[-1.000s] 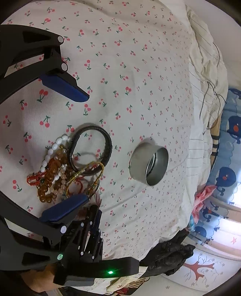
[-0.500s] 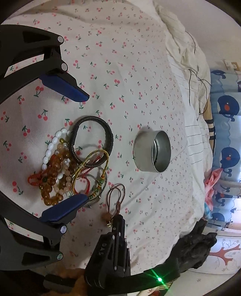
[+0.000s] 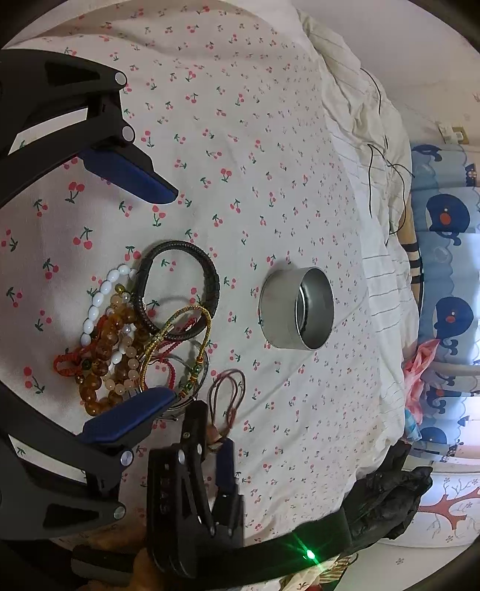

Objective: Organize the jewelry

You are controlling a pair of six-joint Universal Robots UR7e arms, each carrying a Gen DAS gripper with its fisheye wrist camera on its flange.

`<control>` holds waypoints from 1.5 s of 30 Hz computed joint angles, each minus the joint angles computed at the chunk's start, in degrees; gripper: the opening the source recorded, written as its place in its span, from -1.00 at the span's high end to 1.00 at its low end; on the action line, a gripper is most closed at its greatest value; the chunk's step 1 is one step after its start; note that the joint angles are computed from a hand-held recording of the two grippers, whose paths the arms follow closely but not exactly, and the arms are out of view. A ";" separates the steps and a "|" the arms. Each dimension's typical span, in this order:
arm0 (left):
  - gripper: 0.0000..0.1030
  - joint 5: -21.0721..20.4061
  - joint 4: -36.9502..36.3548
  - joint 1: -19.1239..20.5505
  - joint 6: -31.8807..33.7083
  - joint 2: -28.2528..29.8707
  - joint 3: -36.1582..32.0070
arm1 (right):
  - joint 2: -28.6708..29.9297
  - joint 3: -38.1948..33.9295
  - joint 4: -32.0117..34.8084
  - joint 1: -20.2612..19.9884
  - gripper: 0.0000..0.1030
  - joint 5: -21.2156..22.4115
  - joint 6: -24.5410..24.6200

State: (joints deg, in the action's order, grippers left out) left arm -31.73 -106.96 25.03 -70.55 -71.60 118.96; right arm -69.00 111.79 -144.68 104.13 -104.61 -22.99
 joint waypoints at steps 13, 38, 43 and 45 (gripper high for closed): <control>-0.86 -4.12 -10.82 3.07 -5.91 -7.38 5.47 | 0.41 1.07 -8.97 0.83 -0.40 -6.70 1.50; -0.86 -8.18 -33.10 6.83 13.93 0.94 4.07 | 5.55 0.89 -14.66 2.99 0.83 -15.04 -8.13; -0.66 -12.55 -40.14 9.66 13.63 0.08 5.57 | 5.33 0.41 -12.96 2.57 0.83 -14.08 -6.17; -0.54 -12.97 -39.62 10.06 13.67 0.51 5.17 | 5.15 0.55 -12.75 2.46 0.81 -13.74 -5.76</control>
